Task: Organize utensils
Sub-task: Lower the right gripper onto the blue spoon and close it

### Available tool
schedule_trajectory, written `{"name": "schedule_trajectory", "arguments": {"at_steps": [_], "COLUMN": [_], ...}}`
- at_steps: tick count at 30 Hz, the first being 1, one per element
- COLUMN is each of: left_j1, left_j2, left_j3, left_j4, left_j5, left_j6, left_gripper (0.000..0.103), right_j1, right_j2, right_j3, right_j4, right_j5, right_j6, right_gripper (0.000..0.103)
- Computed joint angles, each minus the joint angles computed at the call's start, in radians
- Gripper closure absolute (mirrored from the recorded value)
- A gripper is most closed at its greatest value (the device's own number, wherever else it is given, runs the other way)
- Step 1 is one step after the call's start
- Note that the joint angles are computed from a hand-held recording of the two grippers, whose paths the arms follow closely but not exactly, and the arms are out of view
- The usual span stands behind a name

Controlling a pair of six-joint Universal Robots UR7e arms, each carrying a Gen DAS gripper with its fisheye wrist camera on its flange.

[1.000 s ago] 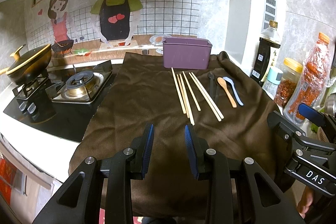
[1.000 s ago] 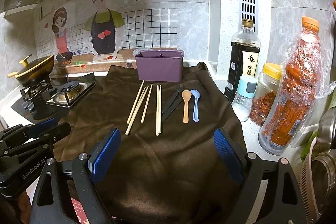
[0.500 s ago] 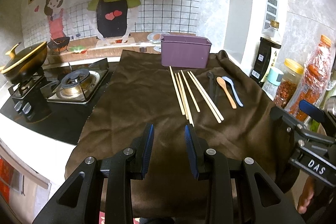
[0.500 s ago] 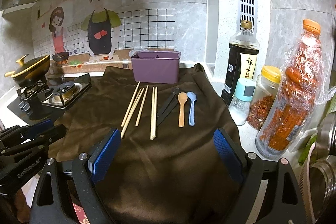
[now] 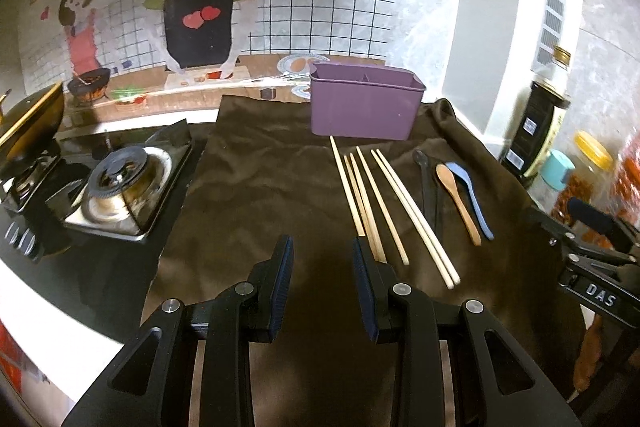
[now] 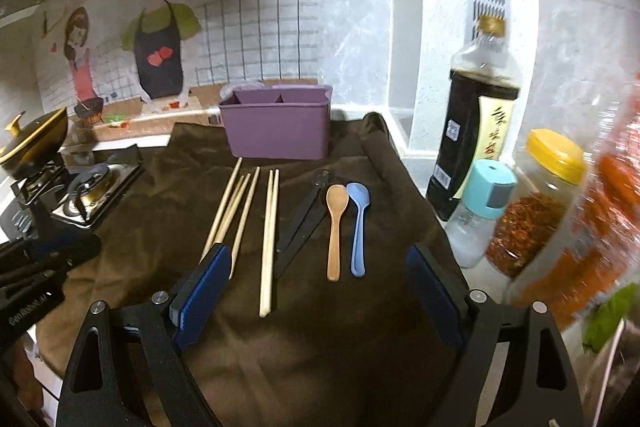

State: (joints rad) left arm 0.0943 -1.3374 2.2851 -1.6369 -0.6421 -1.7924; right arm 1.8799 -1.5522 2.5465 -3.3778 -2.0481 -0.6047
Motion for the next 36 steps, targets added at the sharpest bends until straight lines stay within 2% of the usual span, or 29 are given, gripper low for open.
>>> {"name": "schedule_trajectory", "arguments": {"at_steps": [6,12,14,15,16,17,18,19,25,27,29,36], "left_j1": [0.104,0.195,0.222,0.240,0.251,0.260,0.268,0.281,0.300,0.285,0.276,0.255], "left_j2": [-0.055,-0.113,-0.129,-0.139,-0.146,-0.151,-0.153,-0.150,-0.114,-0.099,-0.089,-0.055], "left_j3": [0.016,0.032,0.036,0.039,0.043,0.047,0.053,0.057,0.047,0.033,0.029,0.021], "left_j4": [-0.163,-0.315,-0.374,-0.416,-0.447,-0.478,-0.510,-0.541,-0.527,-0.469,-0.474,-0.473], "left_j5": [0.051,0.099,0.110,0.115,0.115,0.112,0.109,0.108,0.073,0.071,0.061,0.055], "left_j6": [0.211,0.409,0.484,0.536,0.571,0.601,0.630,0.661,0.606,0.548,0.540,0.497], "left_gripper": [0.071,0.071,0.071,0.071,0.071,0.071,0.071,0.071,0.071,0.071,0.071,0.071], "right_j1": [-0.039,-0.057,-0.071,-0.080,-0.083,-0.085,-0.089,-0.097,-0.135,-0.150,-0.165,-0.188], "right_j2": [0.100,0.199,0.217,0.230,0.254,0.281,0.291,0.308,0.354,0.359,0.367,0.402], "right_j3": [-0.122,-0.258,-0.287,-0.300,-0.317,-0.333,-0.339,-0.349,-0.384,-0.405,-0.431,-0.480], "right_j4": [0.096,0.227,0.262,0.268,0.265,0.261,0.261,0.257,0.241,0.276,0.335,0.373], "right_j5": [-0.008,-0.044,-0.013,0.003,-0.013,-0.045,-0.056,-0.069,-0.076,-0.057,-0.042,-0.033], "right_j6": [0.032,0.127,0.136,0.138,0.145,0.152,0.155,0.158,0.141,0.155,0.162,0.145], "right_gripper": [0.019,0.019,0.023,0.032,0.046,0.055,0.063,0.064,0.064,0.064,0.064,0.065]}}
